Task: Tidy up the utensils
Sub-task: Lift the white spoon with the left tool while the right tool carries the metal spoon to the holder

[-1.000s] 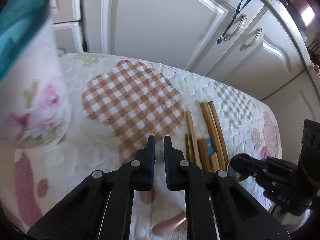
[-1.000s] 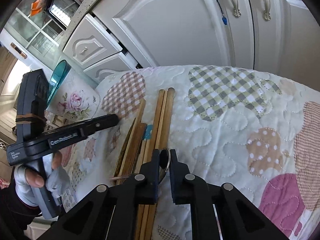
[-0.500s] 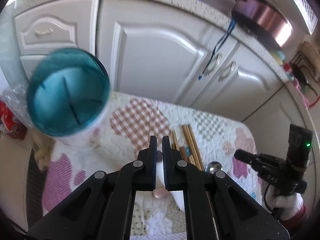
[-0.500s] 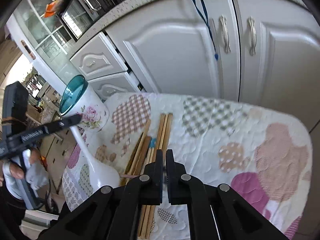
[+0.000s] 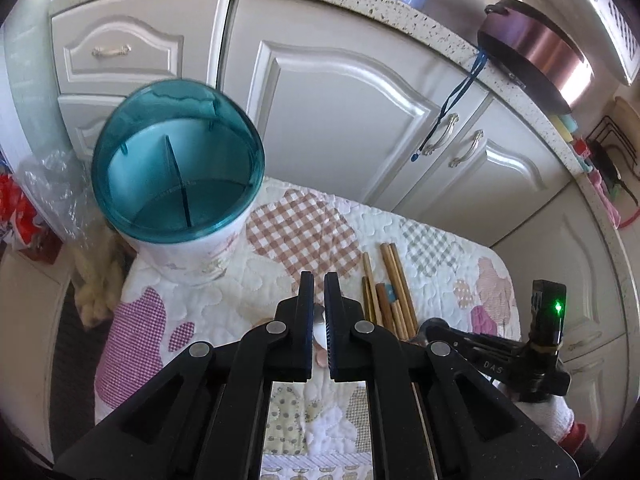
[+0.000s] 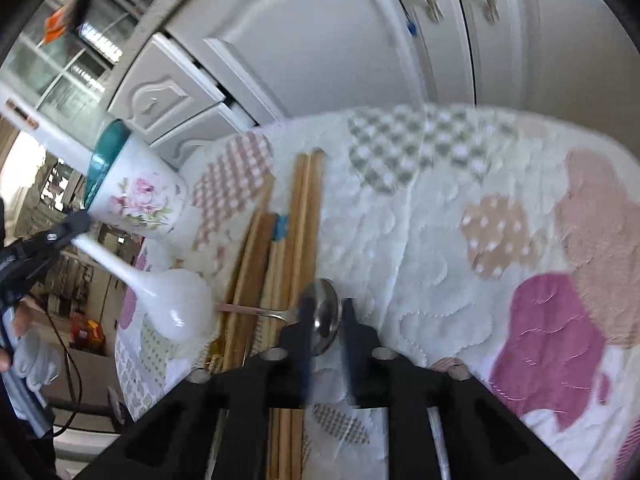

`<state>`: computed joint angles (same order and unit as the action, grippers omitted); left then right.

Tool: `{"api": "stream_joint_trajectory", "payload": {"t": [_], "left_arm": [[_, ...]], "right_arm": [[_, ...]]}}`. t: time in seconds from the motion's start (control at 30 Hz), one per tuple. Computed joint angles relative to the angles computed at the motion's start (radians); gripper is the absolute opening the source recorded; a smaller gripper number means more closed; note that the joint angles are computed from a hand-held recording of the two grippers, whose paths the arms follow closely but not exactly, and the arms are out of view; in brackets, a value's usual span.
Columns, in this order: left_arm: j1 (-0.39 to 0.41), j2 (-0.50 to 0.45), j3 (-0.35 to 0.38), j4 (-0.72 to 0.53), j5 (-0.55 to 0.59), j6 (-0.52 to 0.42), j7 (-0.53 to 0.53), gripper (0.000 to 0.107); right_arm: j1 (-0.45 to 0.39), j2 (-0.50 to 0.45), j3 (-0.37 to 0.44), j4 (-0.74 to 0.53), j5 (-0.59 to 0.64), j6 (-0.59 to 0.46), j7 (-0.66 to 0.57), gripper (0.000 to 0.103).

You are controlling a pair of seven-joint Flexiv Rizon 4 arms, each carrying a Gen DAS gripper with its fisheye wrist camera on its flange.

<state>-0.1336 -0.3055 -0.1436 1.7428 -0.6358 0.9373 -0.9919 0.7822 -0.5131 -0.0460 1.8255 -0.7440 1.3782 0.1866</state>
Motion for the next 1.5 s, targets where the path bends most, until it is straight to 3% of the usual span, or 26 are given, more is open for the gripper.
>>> {"api": "stream_joint_trajectory", "payload": {"t": [0.1,0.33,0.53,0.77,1.0,1.2,1.5], "left_arm": [[0.007,0.005,0.0,-0.005,-0.009,-0.009,0.006,0.004],[0.033,0.024,0.007,-0.021,-0.061,-0.069,0.012,0.003],[0.048,0.047,0.017,-0.044,-0.1,-0.109,0.028,0.003],[0.064,0.061,0.03,-0.107,-0.133,-0.136,0.036,0.003],[0.08,0.026,0.036,-0.219,-0.098,-0.087,0.026,0.003],[0.096,-0.045,0.03,-0.304,-0.037,-0.035,-0.022,0.002],[0.123,-0.097,0.018,-0.319,0.002,-0.075,-0.074,0.002]], "right_arm": [[0.032,0.028,-0.05,0.028,-0.06,0.02,0.049,0.005],[-0.013,0.122,-0.003,0.045,-0.189,-0.076,0.069,0.003],[-0.077,0.148,0.074,-0.009,-0.226,-0.151,0.014,0.003],[-0.101,0.137,0.108,-0.13,-0.239,-0.198,-0.092,0.003],[-0.072,0.028,0.097,-0.377,-0.163,-0.248,-0.299,0.003],[-0.035,-0.107,0.081,-0.633,-0.028,-0.339,-0.516,0.003],[0.012,-0.299,0.05,-0.964,0.152,-0.538,-0.768,0.003]]}}
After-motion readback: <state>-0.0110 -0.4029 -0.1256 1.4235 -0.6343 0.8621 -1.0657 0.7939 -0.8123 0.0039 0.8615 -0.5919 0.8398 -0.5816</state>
